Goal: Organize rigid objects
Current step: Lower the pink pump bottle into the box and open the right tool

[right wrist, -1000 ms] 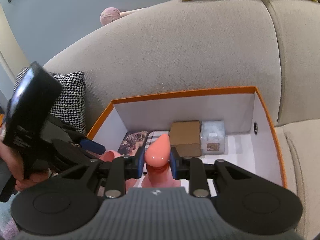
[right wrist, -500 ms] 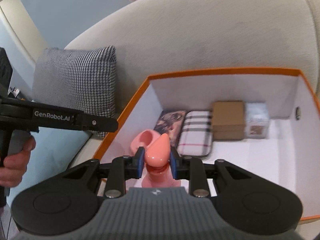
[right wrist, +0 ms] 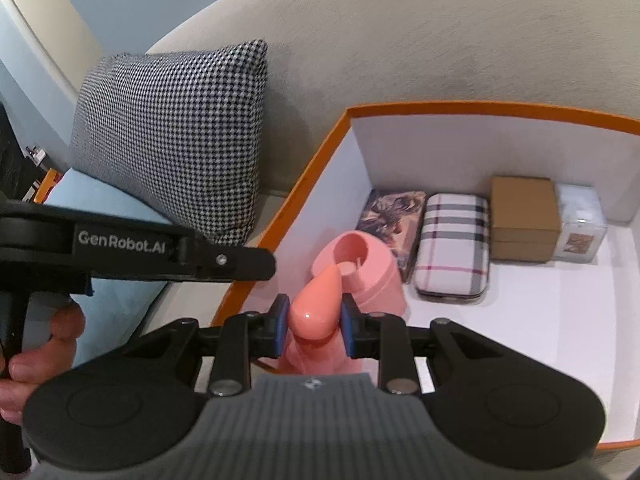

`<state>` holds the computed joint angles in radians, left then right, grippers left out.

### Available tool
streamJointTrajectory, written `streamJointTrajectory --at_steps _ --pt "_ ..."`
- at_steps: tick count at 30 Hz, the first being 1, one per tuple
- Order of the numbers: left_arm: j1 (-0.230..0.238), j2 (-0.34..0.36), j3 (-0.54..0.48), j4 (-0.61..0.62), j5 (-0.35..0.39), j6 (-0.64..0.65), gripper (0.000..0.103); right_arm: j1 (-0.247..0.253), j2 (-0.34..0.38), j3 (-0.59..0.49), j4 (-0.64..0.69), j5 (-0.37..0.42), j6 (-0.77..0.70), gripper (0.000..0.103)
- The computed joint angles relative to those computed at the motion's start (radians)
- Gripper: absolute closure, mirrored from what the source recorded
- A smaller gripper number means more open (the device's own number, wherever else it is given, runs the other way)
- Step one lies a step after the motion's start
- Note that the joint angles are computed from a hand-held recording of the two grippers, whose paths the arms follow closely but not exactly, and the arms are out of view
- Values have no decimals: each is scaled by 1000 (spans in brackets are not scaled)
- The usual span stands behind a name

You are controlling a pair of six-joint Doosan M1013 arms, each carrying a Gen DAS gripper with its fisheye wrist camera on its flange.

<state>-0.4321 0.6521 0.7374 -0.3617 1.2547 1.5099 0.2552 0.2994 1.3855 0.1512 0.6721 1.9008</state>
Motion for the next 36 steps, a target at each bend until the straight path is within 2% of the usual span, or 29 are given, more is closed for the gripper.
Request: streamJointTrajectory --at_steps 5,18,23,29,33,36 --pt "0 -4 5 -4 -5 -10 77 -5 7 -5 81 7 -61 70" --pt "-5 -39 48 -9 -43 -23 77 -5 -35 31 34 -26 -1 65" --pt "-17 -78 96 19 -100 4 77 -2 -77 72 -41 -54 88 66" --pt "-28 -166 220 1 -214 97 77 23 -146 136 -155 -97 152 65" --pt "-29 -213 281 -41 -218 141 77 47 -191 181 -214 -127 176 65" --pt "-28 -246 322 -91 -209 175 77 75 -218 207 -306 -131 224 65"
